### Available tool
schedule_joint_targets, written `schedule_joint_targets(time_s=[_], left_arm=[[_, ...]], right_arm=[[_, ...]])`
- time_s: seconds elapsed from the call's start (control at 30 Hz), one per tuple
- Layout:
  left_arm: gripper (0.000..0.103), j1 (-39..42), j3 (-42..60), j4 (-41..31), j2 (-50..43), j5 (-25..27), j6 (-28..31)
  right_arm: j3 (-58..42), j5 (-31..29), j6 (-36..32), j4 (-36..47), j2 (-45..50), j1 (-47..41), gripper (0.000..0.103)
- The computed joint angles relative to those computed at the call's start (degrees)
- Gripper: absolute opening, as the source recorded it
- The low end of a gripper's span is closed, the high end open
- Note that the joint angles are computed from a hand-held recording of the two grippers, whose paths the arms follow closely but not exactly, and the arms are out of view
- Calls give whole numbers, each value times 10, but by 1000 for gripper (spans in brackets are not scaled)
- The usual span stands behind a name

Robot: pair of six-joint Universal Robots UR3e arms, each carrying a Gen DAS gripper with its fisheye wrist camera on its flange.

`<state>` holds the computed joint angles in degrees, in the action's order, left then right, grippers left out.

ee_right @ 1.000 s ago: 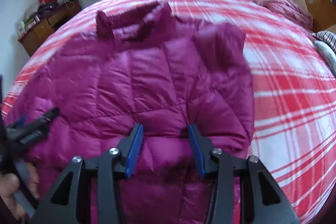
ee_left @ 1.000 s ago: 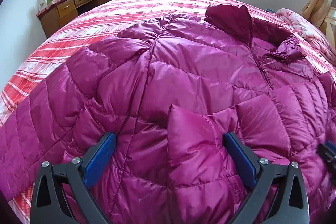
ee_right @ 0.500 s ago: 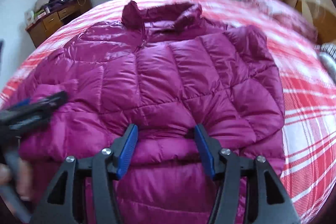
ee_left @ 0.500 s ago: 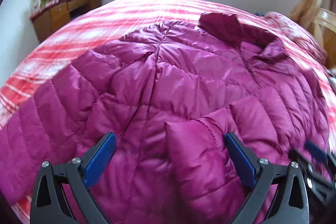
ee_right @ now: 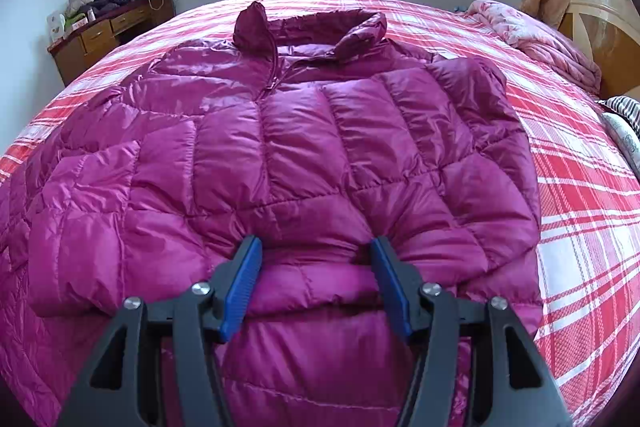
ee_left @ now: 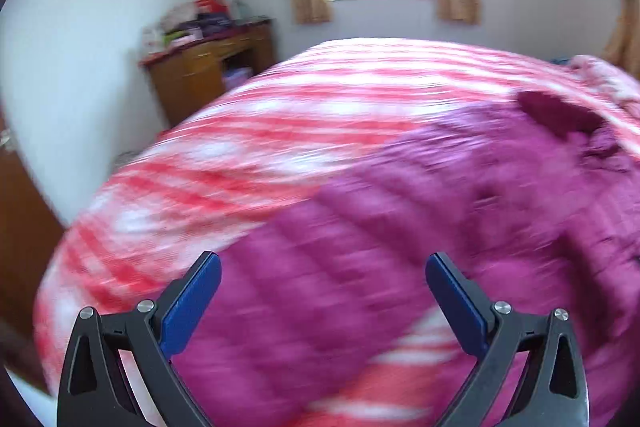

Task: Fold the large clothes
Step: 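Grasp the other sleeve cuff with the left tool, then fold the held sleeve across the jacket body with the left tool, then release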

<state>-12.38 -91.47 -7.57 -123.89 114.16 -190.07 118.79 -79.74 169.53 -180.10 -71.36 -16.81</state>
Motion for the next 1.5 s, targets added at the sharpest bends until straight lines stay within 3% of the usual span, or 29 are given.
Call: schedule_joint_targets(time_s=[0.17, 0.23, 0.4, 0.47, 0.5, 0.53, 0.57, 0.67, 0.93, 1.5], left_arm=[[102, 118, -198, 59, 107, -65, -29], [102, 179, -266, 79, 145, -146, -38], [102, 218, -279, 82, 138, -247, -61], [102, 197, -254, 83, 118, -230, -70], [97, 190, -247, 89, 111, -235, -63], [85, 181, -241, 88, 110, -236, -56], [46, 173, -225, 77, 102, -229, -46], [18, 167, -198, 59, 104, -226, -13], [16, 135, -113, 82, 127, -142, 83], [14, -31, 233, -39, 19, -63, 183]], right_arm=[[9, -3, 0, -14, -1, 1, 62], [12, -5, -1, -18, -2, 2, 63], [18, -4, 3, -28, -3, 2, 64], [22, -2, 3, -32, -4, 0, 64], [22, -3, 4, -34, -4, 0, 65], [21, -3, 4, -32, -4, 0, 65], [22, 1, 4, -32, -5, -2, 65], [49, 20, -7, -26, -40, -15, 65], [198, 73, -91, -22, -212, -75, 65], [303, 151, -153, 13, -295, -186, 65]])
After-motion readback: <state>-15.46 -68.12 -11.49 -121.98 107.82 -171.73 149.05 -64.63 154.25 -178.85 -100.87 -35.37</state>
